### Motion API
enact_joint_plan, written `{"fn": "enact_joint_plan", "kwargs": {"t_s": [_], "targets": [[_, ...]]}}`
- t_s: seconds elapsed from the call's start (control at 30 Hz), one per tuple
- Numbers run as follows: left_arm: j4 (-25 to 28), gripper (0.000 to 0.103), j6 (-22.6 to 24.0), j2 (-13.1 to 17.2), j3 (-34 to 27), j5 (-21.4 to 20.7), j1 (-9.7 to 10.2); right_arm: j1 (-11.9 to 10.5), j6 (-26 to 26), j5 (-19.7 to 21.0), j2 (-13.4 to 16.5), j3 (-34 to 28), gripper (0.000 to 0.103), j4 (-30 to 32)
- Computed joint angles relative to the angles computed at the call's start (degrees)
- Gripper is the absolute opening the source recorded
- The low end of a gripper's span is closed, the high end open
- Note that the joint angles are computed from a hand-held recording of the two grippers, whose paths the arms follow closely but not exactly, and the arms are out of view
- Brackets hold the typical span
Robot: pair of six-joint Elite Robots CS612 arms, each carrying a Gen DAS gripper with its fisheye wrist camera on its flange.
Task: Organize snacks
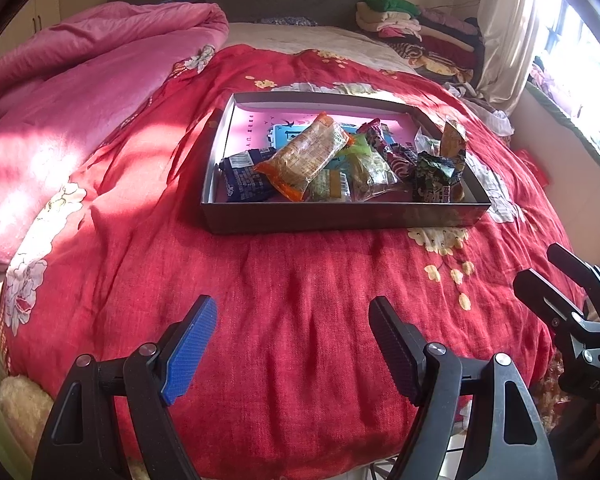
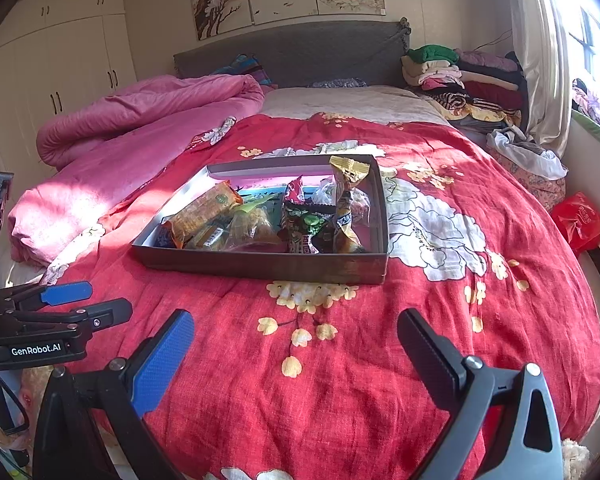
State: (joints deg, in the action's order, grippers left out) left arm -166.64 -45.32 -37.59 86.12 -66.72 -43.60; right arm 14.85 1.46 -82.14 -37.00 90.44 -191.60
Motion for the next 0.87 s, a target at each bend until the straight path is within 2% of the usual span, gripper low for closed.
{"fn": "enact_joint_plan", "kwargs": {"t_s": [0.1,0.2,0.43,0.63,0.7,0.87], "targets": [[-0.14,0.079,-0.3,-0.03,0.1,0.1,0.07,-0.1,0.04,-0.11,0.0,0.05,0.102,-0.1],[1.07,0.079,-1.16,-0.02,-0.06,2.17,-0.17,-0.1,0.08,-0.31,0.04,-0.06,0.102,0.17],[2.42,0.079,-3.53,0.2,-0.32,1.95,0.26,-0.08,0.17,-0.49,0.22,-0.29,0.102,0.45],[-1.42,0.079,-4.68,0.19,0.48,2.69,0.79,-0.31,0.94,-1.11,0.57,-0.79,0.102,0.96],[-1.83,0.079,-5.1,0.11,0.58,4.06,0.83,-0.53,1.73,-1.65,0.77,-1.07,0.102,1.16],[-2.94,0.079,-5.11,0.0,1.05,5.35,1.98,-1.61,5.11,-4.92,1.33,-2.34,0.102,1.87]]}}
